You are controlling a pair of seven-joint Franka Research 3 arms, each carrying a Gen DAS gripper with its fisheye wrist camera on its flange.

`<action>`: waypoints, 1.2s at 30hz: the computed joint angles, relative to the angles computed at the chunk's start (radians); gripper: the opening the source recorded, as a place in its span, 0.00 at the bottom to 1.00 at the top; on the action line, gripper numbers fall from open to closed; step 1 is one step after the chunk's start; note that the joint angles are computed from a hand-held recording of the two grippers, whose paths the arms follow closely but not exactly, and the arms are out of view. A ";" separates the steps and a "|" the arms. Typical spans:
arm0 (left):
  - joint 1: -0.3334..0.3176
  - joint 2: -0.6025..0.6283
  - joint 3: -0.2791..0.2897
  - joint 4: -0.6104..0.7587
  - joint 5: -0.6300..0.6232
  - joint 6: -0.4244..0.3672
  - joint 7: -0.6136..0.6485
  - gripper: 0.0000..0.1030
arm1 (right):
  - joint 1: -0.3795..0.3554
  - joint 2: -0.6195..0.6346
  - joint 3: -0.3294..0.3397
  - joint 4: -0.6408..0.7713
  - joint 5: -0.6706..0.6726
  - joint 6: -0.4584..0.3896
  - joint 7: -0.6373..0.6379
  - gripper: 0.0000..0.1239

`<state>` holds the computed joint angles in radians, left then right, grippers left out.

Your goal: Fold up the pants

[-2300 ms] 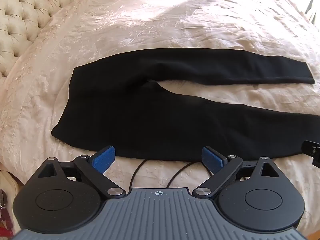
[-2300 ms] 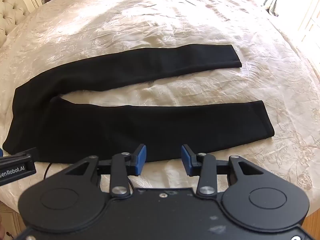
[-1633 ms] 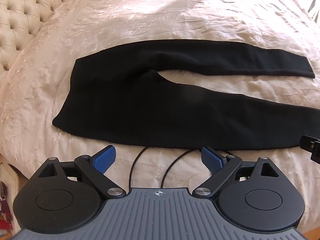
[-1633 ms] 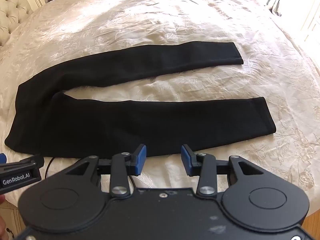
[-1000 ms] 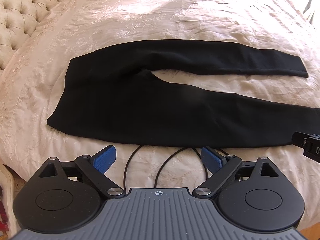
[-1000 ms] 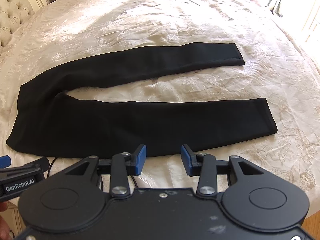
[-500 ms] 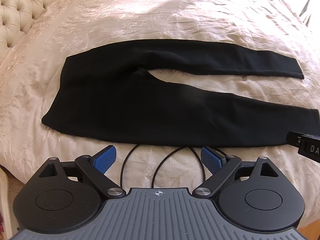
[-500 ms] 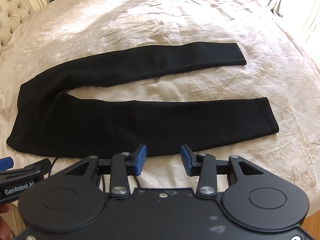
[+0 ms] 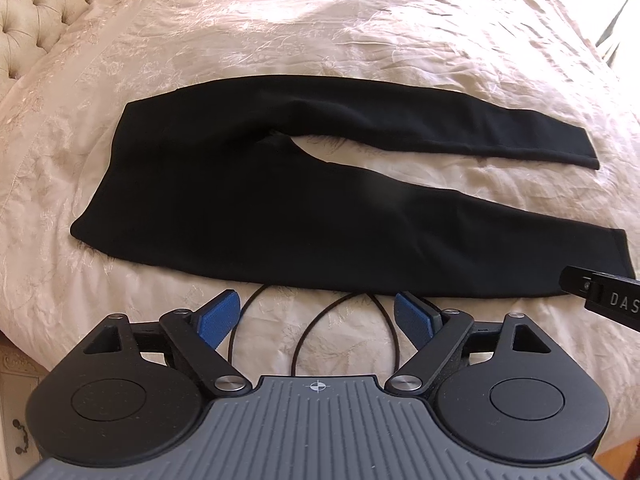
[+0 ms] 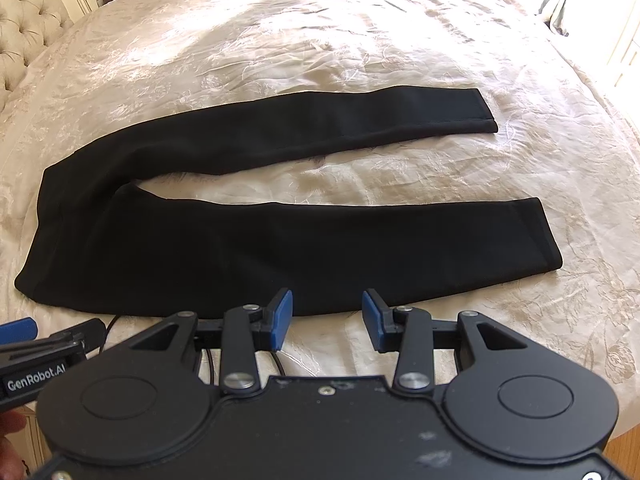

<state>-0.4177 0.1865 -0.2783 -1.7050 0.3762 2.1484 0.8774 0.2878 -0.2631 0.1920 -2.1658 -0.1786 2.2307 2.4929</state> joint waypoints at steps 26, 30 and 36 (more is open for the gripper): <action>0.025 -0.052 0.002 -0.077 -0.013 -0.038 -0.043 0.36 | 0.003 -0.014 0.007 -0.068 0.039 0.128 -0.031 0.33; 0.031 -0.066 0.006 -0.111 0.013 -0.020 -0.050 0.31 | -0.004 -0.022 0.017 -0.100 0.014 0.172 0.000 0.32; 0.052 -0.081 0.016 -0.186 0.087 0.051 0.002 0.26 | -0.013 -0.028 0.014 -0.155 0.046 0.188 0.085 0.32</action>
